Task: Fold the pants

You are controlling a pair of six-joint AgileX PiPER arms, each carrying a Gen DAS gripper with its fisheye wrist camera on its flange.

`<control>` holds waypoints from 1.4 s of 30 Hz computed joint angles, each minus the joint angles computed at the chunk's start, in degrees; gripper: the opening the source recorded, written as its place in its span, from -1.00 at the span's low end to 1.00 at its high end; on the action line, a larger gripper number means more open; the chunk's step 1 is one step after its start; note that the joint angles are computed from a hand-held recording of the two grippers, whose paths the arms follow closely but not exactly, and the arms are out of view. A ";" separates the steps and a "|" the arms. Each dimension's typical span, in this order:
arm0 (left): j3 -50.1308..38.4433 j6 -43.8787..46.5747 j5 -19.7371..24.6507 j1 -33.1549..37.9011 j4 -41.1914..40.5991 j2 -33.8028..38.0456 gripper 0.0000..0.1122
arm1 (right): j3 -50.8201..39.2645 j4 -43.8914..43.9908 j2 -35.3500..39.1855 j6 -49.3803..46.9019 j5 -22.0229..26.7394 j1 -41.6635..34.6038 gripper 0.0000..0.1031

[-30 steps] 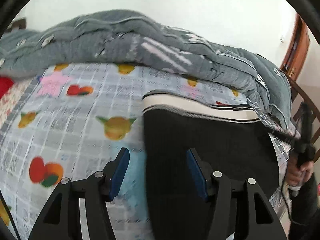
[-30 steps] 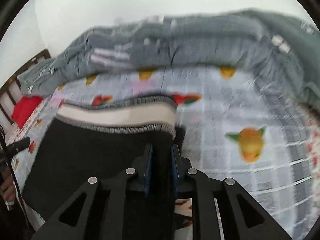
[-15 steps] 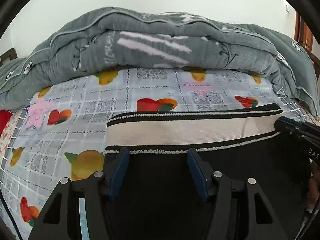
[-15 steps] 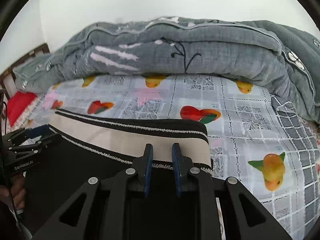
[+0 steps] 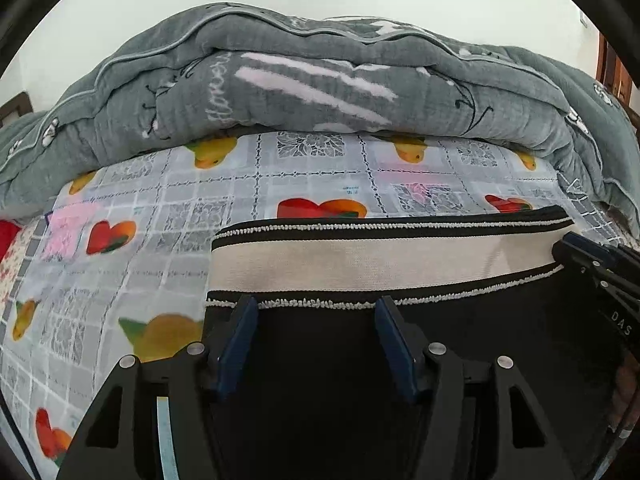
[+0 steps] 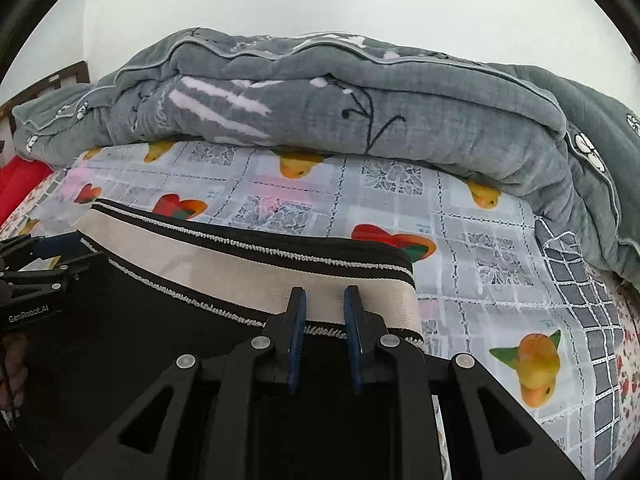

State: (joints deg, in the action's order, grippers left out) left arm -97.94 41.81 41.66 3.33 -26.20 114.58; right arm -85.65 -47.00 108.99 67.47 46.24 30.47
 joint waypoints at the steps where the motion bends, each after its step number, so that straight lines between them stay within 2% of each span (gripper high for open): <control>1: -1.77 -0.56 0.76 -0.20 0.59 1.14 0.08 | -0.65 -0.02 0.59 -0.02 -0.15 -0.29 -0.60; 4: -5.92 -2.15 2.27 -0.48 1.54 3.91 0.12 | -2.26 1.18 1.74 -1.18 -1.28 -1.67 -0.60; 10: -7.85 -1.82 3.70 -0.59 1.23 5.62 0.27 | -2.69 1.67 2.14 -1.26 -2.66 -2.53 -0.60; 12: -8.50 -1.48 4.72 -0.36 0.99 6.03 0.39 | -2.92 2.35 2.07 -1.70 -2.48 -2.55 -0.60; 14: -9.92 -1.71 6.62 -0.21 1.80 6.76 0.54 | -3.09 5.77 1.25 -4.62 -2.62 -3.20 -0.60; 17: -8.26 -0.40 8.12 0.82 2.42 5.19 0.57 | -1.78 12.54 -2.00 -8.28 -2.32 -4.00 -0.61; 20: -2.57 2.49 8.58 2.93 1.42 1.31 0.55 | 2.14 16.28 -6.28 -10.98 -1.17 -2.37 -0.62; 23: 8.16 9.65 5.45 5.64 -2.78 -5.54 0.54 | 10.16 8.64 -10.65 -2.02 -0.87 3.02 -0.61; 26: 19.16 18.86 3.94 9.20 -8.12 -13.04 0.54 | 16.85 1.80 -14.96 8.75 1.52 9.28 -0.61; 31: 29.58 30.85 11.47 19.65 -17.17 -20.03 0.55 | 23.60 1.75 -19.50 16.76 3.99 16.33 -0.62; 34: 35.55 40.07 11.77 24.68 -19.57 -23.92 0.55 | 26.36 2.43 -20.35 19.86 4.58 19.62 -0.62; 38: 41.07 47.03 8.49 28.65 -17.97 -27.48 0.54 | 29.25 1.61 -22.05 25.26 5.90 23.70 -0.62; 41: 46.12 55.05 1.60 29.97 -20.58 -30.48 0.55 | 30.95 2.55 -24.55 27.49 5.92 25.08 -0.62; 42: 46.85 57.19 0.99 30.46 -22.12 -31.02 0.54 | 31.60 3.05 -25.30 28.20 5.81 25.45 -0.62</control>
